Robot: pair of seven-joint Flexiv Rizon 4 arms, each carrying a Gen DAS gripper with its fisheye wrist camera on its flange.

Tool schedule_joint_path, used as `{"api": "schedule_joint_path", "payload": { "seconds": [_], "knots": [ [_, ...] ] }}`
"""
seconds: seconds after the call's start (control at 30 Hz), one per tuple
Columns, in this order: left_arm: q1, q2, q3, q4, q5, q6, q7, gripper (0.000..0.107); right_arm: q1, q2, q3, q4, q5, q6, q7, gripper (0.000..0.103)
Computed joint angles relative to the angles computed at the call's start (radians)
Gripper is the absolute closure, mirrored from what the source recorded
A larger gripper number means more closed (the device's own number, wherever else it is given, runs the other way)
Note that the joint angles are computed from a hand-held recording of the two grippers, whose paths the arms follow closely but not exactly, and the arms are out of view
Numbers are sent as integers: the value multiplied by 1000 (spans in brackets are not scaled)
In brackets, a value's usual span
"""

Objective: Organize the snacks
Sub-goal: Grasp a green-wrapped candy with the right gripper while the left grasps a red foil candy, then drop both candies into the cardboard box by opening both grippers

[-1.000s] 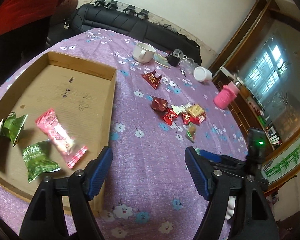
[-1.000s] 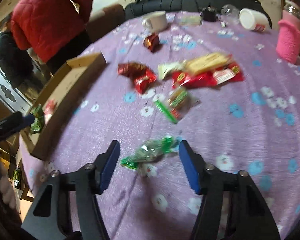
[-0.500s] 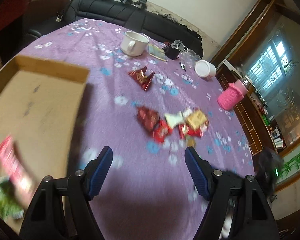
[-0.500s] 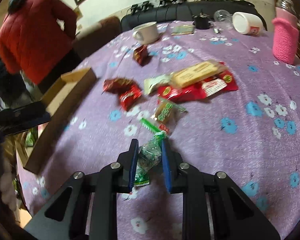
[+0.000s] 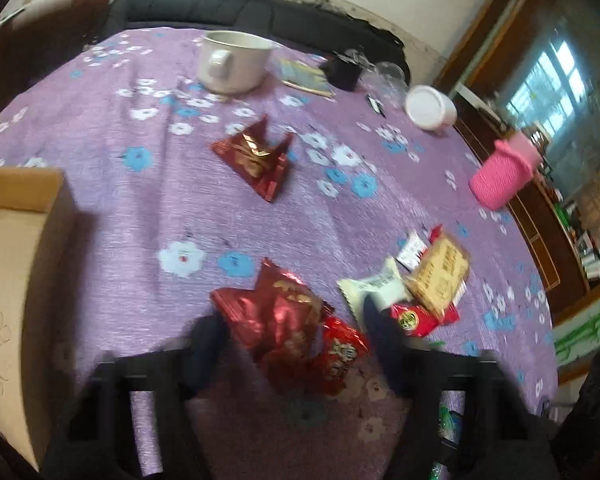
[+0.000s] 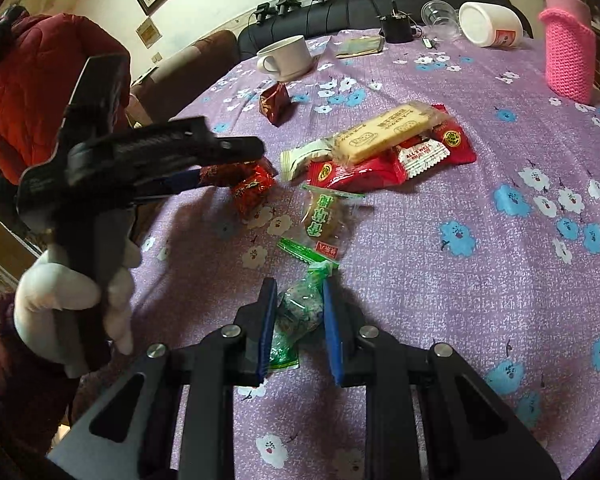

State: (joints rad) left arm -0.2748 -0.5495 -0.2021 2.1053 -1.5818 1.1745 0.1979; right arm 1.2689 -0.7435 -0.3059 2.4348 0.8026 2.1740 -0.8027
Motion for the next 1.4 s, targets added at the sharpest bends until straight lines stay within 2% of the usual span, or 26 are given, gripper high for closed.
{"api": "schedule_joint_path", "payload": {
  "seconds": [0.03,0.17,0.3,0.43,0.57,0.63,0.73,0.87,0.97,1.1,1.23,1.3,1.4],
  "knots": [
    [4,-2,9,2,40,-20,-34,74,0,0,1,0,1,1,0,78],
    [14,13,2,13,-2,-17,-2,74,-3,1,1,-3,1,-1,-4,78],
    [53,58,18,47,-5,-105,-11,74,-11,0,9,-4,-2,15,-4,78],
    [108,123,51,95,2,-240,-33,74,-75,-4,86,-12,-11,119,-20,78],
    [164,179,95,136,-9,-354,-28,74,-104,-6,133,-30,11,180,-68,78],
    [197,199,124,148,-15,-390,-20,74,-100,-2,136,-44,37,177,-102,78],
    [224,201,150,144,-41,-374,9,74,-114,12,157,-63,58,171,-143,78],
    [264,164,167,101,-45,-333,4,74,-62,68,120,-107,124,104,-251,78],
    [295,111,165,49,-26,-295,-43,74,-112,109,158,-141,72,84,-294,78],
    [327,50,147,-3,-5,-260,-88,74,-162,139,163,-227,-17,-21,-351,78],
    [358,17,131,-32,27,-260,-137,74,-120,116,49,-337,-125,-194,-356,78],
    [374,11,125,-37,39,-266,-156,73,-135,87,30,-401,-196,-263,-337,78],
    [393,9,122,-38,45,-273,-161,65,-113,37,-34,-474,-273,-357,-294,78]
  ]
}}
